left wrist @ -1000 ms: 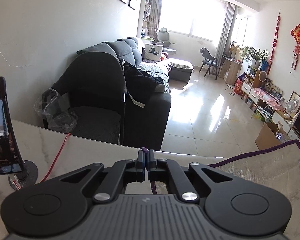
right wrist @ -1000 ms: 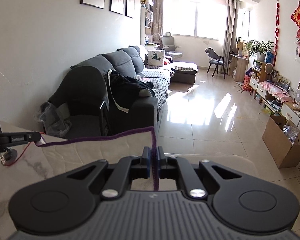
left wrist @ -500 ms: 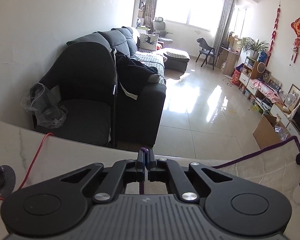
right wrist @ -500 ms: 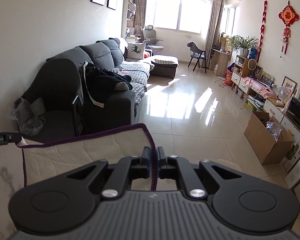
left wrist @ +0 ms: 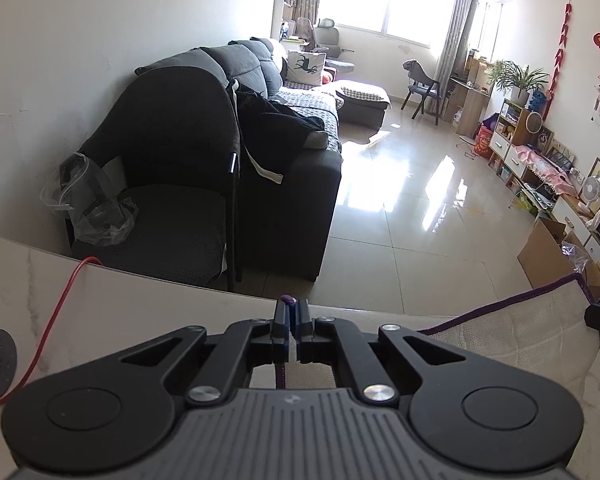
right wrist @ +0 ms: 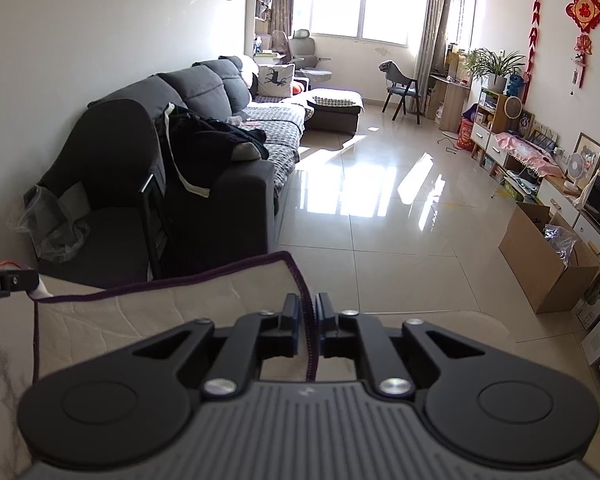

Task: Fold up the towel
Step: 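Lower the towel flat onto the table and open both grippers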

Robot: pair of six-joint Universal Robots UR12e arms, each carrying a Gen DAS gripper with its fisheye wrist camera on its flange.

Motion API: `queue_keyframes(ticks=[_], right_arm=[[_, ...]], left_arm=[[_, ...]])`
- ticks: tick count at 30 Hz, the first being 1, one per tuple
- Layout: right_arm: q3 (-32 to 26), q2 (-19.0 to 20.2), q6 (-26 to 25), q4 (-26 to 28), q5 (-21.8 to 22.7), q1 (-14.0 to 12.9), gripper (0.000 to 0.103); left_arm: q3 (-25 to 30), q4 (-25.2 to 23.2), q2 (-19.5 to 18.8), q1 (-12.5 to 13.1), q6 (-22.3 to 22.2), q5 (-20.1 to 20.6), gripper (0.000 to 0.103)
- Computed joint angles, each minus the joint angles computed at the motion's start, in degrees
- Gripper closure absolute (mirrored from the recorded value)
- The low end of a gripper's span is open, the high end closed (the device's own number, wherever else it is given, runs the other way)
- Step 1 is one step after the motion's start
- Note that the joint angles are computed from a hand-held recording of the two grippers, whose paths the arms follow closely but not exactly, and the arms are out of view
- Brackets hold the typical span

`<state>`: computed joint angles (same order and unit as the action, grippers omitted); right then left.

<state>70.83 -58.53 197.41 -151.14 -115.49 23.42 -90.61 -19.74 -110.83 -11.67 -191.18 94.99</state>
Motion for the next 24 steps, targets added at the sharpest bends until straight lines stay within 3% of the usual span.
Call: queue_keyframes(ticks=[6,7,8,10,15,21,24], right_arm=[[-0.27,0.17,0.04,0.13,0.37,-0.07,0.089],[-0.26,0.14,0.04,0.12,0.44,-0.07,0.086],[-0.26,0.12,0.04,0.08,0.61,-0.11,0.085],[-0.23,0.03,-0.15,0.10,0.77,-0.10,0.084],[-0.05,-0.34,-0.32,0.63,1.04,0.05,0.075],[0.45,-0.88,-0.64,2.41,1.31,0.23,0.053],[0.98,-1.22,-1.41,2.80,1.32,0.39,0.033]], left_arm=[[0.71,-1.82,-0.36,0.17,-0.60,-0.49,0.093],[0.72,-1.98,-0.33,0.22,-0.89,-0.66,0.084],[0.63,-1.89,-0.27,0.24,-1.10,-0.71,0.069],[0.43,-1.51,-0.18,0.21,-1.35,-0.57,0.060],[0.37,-2.12,0.04,-0.32,0.37,0.63,0.056],[-0.09,-3.57,0.70,-0.68,0.70,1.16,0.046],[-0.54,-4.29,1.16,-0.73,0.90,1.01,0.043]])
